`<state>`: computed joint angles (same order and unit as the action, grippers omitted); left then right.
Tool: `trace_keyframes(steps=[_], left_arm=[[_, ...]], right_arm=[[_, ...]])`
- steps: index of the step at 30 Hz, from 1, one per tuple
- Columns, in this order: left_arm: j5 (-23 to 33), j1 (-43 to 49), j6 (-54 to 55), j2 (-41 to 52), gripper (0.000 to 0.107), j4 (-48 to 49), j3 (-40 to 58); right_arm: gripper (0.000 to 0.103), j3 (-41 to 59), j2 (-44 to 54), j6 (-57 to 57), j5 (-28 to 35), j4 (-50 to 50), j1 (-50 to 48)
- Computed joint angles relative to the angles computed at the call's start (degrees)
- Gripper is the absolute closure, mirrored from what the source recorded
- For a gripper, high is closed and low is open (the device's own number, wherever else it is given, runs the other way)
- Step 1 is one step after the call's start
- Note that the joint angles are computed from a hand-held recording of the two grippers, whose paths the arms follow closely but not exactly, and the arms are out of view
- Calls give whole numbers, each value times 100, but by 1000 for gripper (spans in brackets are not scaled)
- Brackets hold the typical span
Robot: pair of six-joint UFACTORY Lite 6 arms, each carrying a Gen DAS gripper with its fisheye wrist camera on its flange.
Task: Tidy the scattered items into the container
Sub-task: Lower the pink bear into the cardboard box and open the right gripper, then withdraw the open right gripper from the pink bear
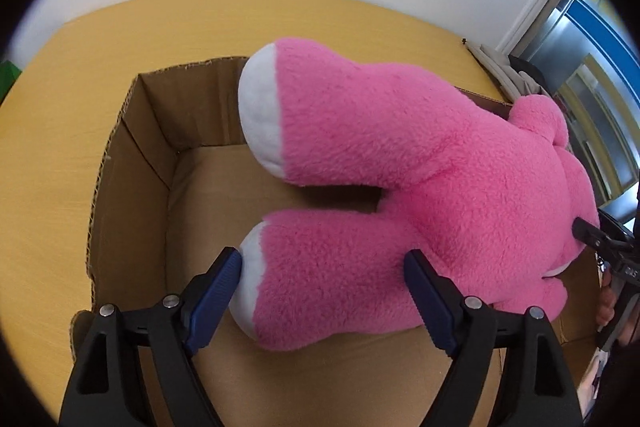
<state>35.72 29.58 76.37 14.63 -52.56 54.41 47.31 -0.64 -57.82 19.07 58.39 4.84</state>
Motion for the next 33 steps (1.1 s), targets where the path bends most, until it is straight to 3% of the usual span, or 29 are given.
trace_keyframes(steps=[1, 3, 5, 9, 13, 16, 19, 21, 22, 23, 26, 29, 33], left_arm=[[101, 77, 76, 30, 44, -17, 22], [245, 196, 23, -48, 69, 105, 35], [365, 336, 47, -233, 81, 291, -40], [647, 597, 113, -751, 99, 423, -300], [748, 789, 159, -1103, 100, 548, -568], [685, 882, 147, -1294, 97, 631, -725], [960, 1057, 277, -1741, 94, 532, -960], [1266, 1371, 558, -2314, 78, 571, -1223], [1453, 1614, 702, -2656, 71, 616, -1346], [1771, 1976, 867, -2943, 60, 668, -1410], [3250, 3430, 1615, -3707, 54, 747, -1473], [4659, 5229, 2605, -4266, 39, 787, -1520], [6172, 7627, 4158, -3730, 30, 1556, -937]], right_arm=[[20, -12, -11, -48, -21, 48, 5], [30, -90, -84, -242, -57, 272, -5], [40, -145, -182, -300, -41, 356, -33], [45, -253, -486, 64, 170, 46, -102], [46, -268, -797, 992, 485, -832, -156], [43, -212, -743, 1220, 707, -987, -272], [30, -237, -776, 1815, 472, -1465, -194], [26, -444, -1191, 1752, 500, -1288, -391], [14, -548, -1458, 1791, 520, -1265, -482], [6, -651, -1759, 1818, 599, -1257, -590], [4, -931, -2923, 1811, 1257, -1262, -965], [0, -1285, -4606, 2395, 2104, -1796, -1164], [0, -1444, -6695, 3385, 3486, -2343, -1162]])
